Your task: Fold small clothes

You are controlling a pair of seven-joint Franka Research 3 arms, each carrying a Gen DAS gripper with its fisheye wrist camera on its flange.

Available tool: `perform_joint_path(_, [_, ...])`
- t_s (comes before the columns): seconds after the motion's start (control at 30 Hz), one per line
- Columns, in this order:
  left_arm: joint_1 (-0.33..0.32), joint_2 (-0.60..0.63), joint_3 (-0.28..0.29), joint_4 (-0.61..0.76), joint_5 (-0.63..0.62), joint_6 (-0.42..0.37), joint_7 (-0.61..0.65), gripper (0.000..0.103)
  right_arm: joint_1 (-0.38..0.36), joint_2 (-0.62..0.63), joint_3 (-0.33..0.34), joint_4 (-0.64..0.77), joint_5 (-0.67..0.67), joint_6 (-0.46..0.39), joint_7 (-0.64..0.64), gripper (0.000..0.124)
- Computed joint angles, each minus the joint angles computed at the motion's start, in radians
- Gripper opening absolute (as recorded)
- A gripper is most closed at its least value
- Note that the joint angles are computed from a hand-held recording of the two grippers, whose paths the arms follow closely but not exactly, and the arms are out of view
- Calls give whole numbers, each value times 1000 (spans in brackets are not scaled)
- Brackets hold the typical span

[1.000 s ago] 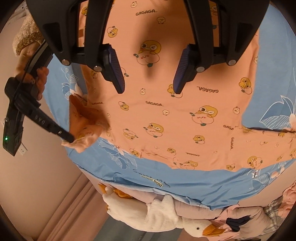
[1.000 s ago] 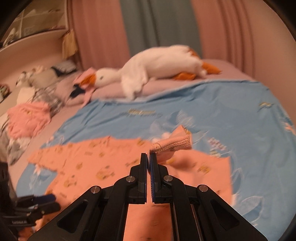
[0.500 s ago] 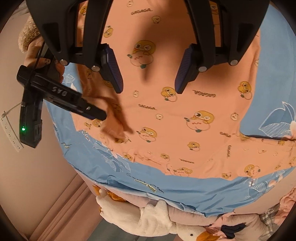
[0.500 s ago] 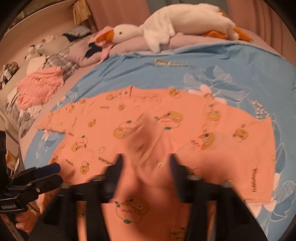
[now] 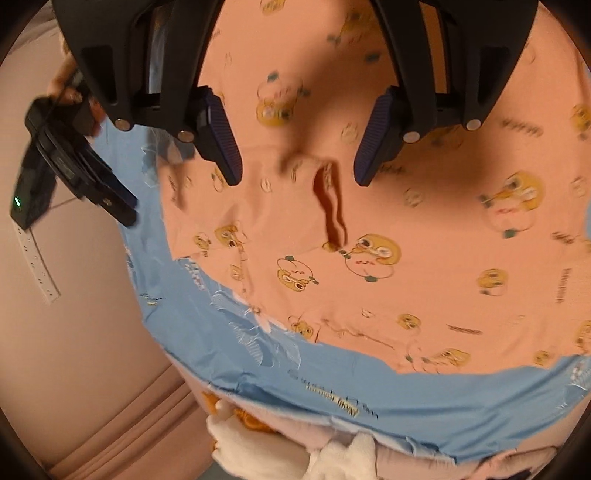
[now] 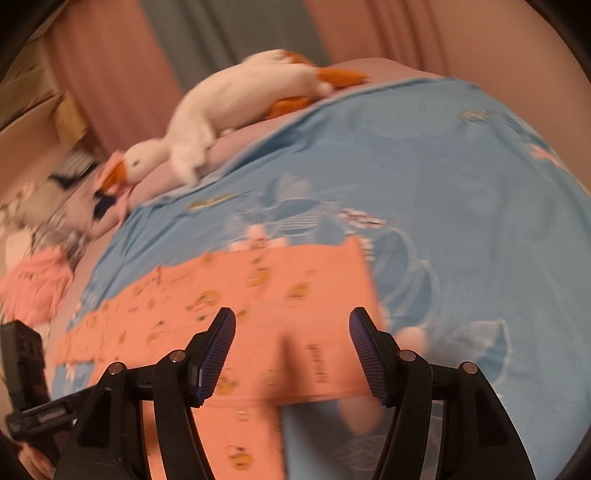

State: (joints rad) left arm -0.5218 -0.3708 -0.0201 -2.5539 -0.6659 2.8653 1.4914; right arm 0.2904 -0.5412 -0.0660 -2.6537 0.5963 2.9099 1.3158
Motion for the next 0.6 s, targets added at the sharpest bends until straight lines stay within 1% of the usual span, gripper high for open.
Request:
perform_joint_path(0.03, [-1,20,3,14,-2,-2,2,55,-1,-4,-13,-4,9,-4,0,64])
perform_joint_path(0.1, [-16,65,18,45,-48,-9,36,38,-8,-5,-28,-9,22,-6,3,64])
perform_joint_path(0.13, [-12,75,14,53,-69,-17,46,34,-15,-2,-29,-8,23,-6,6,64])
perform_joint_path(0.17, [-5,88,7,61,-86,-21,52,24,-23,0,-27,-8,23,-7,13,64])
perform_joint_path(0.2, [8,94,-10,65,-86,-21,53,9,-29,2,-27,-8,24,-8,17,64])
perform_joint_path(0.23, [32,97,-38,63,-54,-10,33,4,-31,5,-27,-6,25,-10,19,64])
perform_joint_path(0.27, [54,94,-62,59,-19,0,4,4,-31,4,-28,-6,27,-13,19,64])
perform_joint_path(0.33, [63,84,-74,51,3,23,-19,3,-28,6,-33,-6,33,-17,13,64])
perform_joint_path(0.43, [46,57,-61,44,3,57,-30,2,-16,12,-44,-2,52,-28,-3,64])
perform_joint_path(0.53, [61,25,-70,42,77,92,-85,2,-25,18,-37,1,55,-38,-3,64])
perform_joint_path(0.6, [51,12,-54,47,117,107,-107,2,-27,20,-35,2,58,-39,-6,64])
